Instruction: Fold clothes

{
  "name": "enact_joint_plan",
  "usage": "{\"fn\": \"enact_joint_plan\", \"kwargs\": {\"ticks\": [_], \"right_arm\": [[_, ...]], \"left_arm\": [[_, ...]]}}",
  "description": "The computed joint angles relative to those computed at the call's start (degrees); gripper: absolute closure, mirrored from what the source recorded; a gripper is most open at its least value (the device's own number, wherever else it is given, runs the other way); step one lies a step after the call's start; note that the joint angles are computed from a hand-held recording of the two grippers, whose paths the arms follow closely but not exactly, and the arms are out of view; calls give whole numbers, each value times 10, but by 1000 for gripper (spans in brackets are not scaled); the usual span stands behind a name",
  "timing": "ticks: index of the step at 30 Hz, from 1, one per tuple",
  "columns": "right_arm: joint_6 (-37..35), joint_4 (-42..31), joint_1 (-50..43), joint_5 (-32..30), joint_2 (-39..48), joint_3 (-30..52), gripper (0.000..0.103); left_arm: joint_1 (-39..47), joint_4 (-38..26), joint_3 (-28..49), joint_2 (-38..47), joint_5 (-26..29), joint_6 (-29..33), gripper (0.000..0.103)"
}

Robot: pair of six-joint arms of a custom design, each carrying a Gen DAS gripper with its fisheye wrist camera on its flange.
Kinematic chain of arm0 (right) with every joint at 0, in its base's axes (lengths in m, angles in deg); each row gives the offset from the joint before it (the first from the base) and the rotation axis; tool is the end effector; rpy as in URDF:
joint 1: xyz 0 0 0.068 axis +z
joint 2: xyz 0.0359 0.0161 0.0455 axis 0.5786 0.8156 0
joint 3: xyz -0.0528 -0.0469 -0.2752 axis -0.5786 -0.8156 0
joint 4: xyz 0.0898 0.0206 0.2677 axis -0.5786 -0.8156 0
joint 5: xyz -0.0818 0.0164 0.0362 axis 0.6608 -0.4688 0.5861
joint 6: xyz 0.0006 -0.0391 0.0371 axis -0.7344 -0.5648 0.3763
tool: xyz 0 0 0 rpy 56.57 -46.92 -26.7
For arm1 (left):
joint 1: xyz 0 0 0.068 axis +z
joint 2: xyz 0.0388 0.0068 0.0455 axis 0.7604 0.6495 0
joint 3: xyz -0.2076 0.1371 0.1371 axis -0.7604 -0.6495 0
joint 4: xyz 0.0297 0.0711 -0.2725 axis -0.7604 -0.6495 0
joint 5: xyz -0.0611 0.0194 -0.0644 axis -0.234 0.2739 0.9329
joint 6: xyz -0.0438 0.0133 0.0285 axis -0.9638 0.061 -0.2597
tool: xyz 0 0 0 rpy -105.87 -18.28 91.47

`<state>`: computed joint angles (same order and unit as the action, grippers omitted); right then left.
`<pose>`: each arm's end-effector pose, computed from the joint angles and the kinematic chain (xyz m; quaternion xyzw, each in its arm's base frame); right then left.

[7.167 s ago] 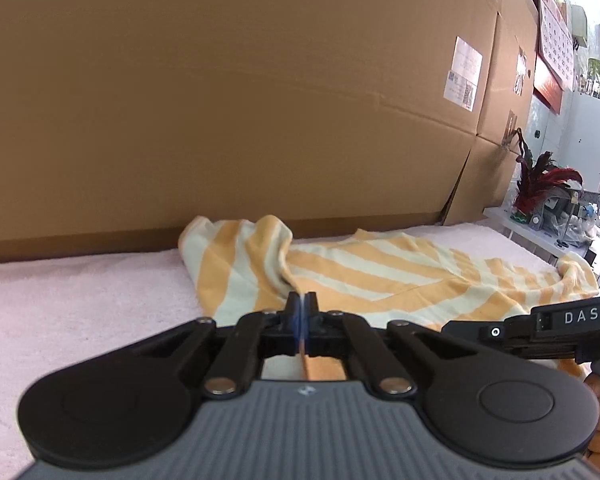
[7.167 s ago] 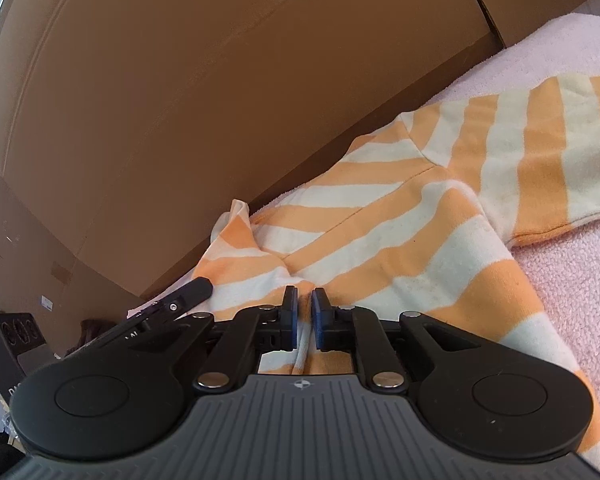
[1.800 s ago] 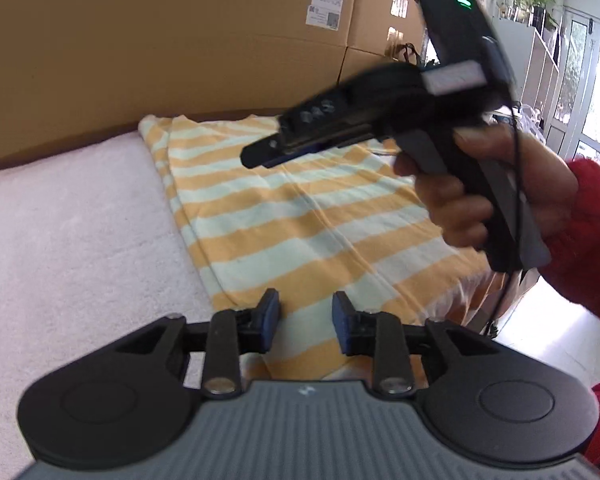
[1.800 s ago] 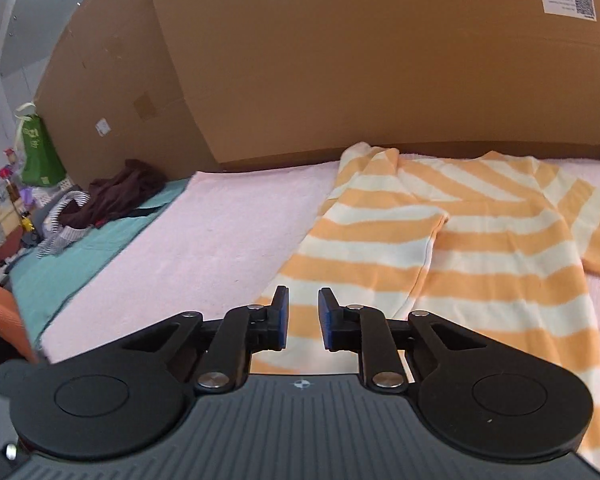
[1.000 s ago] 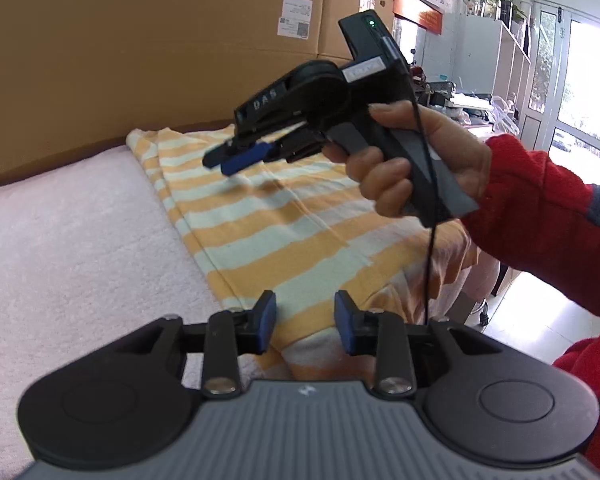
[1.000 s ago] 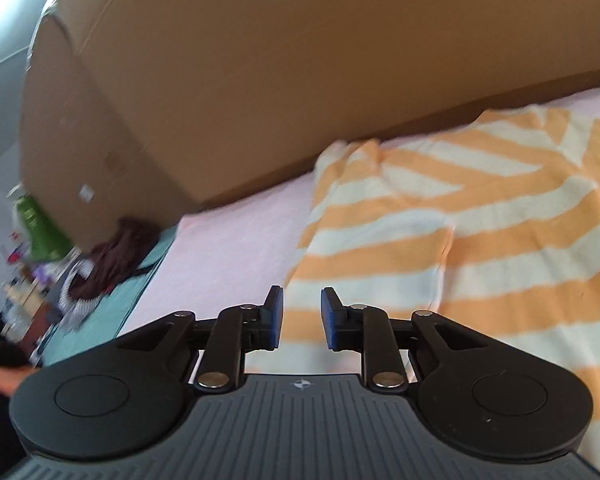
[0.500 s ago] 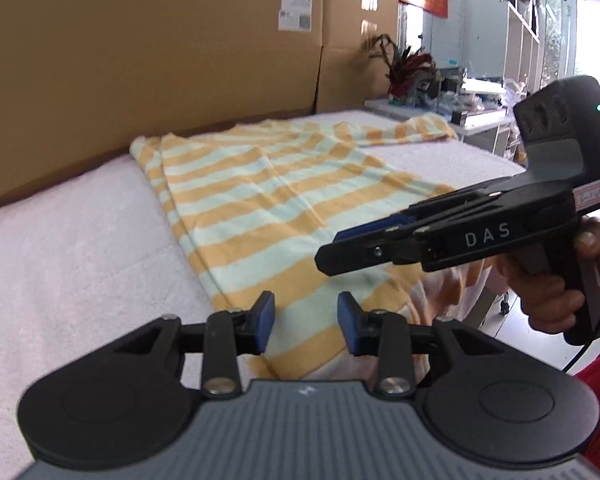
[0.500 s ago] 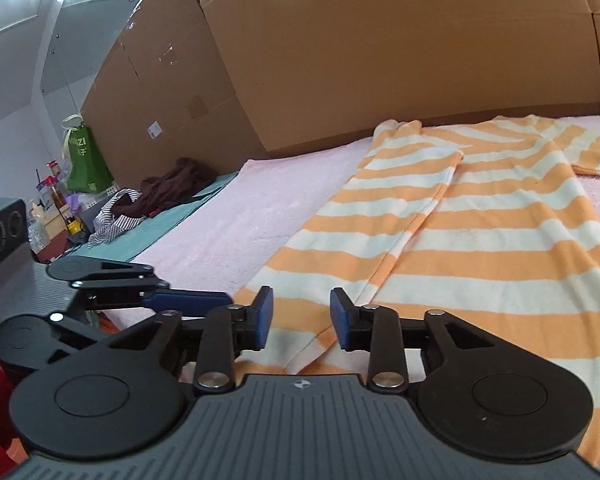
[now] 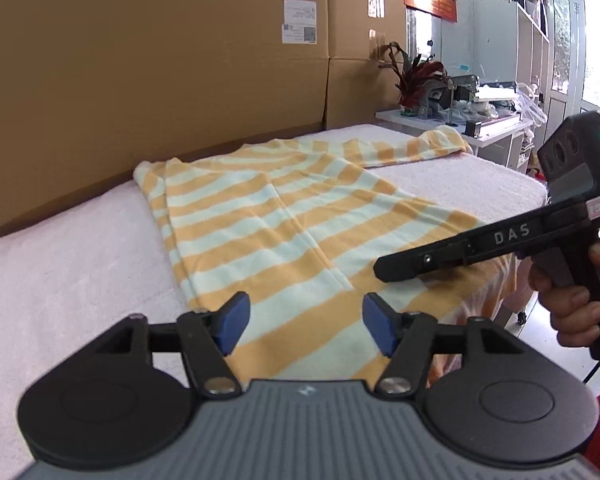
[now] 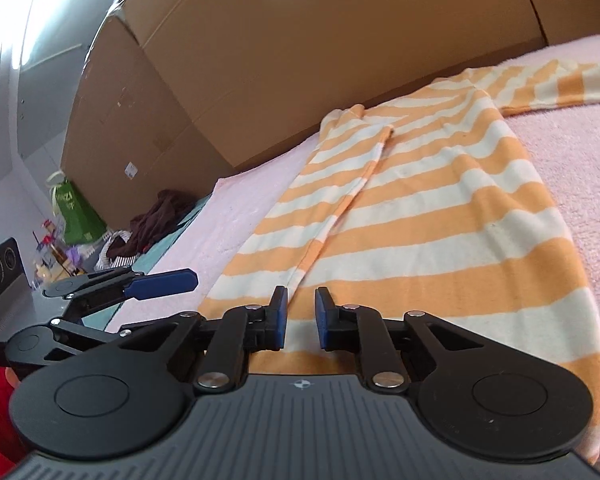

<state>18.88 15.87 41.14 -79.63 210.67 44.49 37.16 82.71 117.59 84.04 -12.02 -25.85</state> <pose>0.2743 0.0383 0.0229 0.1067 0.8283 0.2916 0.4664 0.3183 -0.0888 0.0486 0.4223 0.7806 -0.1883 0.4207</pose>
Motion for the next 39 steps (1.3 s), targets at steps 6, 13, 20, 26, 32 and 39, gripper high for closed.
{"fn": "enact_joint_plan", "kwargs": {"ticks": [6, 13, 20, 26, 32, 39], "right_arm": [[-33, 0, -70, 93, -61, -67, 84], [5, 25, -157, 4, -37, -69, 97], [-19, 14, -219, 85, -122, -112, 86], [83, -139, -352, 111, -184, -42, 82], [41, -305, -358, 194, -126, 124, 75], [36, -293, -333, 209, -120, 154, 99]], "left_arm": [[10, -28, 21, 18, 11, -4, 42], [-14, -41, 53, 30, -29, -28, 35], [-15, -42, 60, 16, -40, -54, 35], [-97, -12, 115, 47, -200, -122, 26], [-147, -19, 166, 87, -319, -161, 16], [-158, -31, 198, 107, -444, -204, 1]]}}
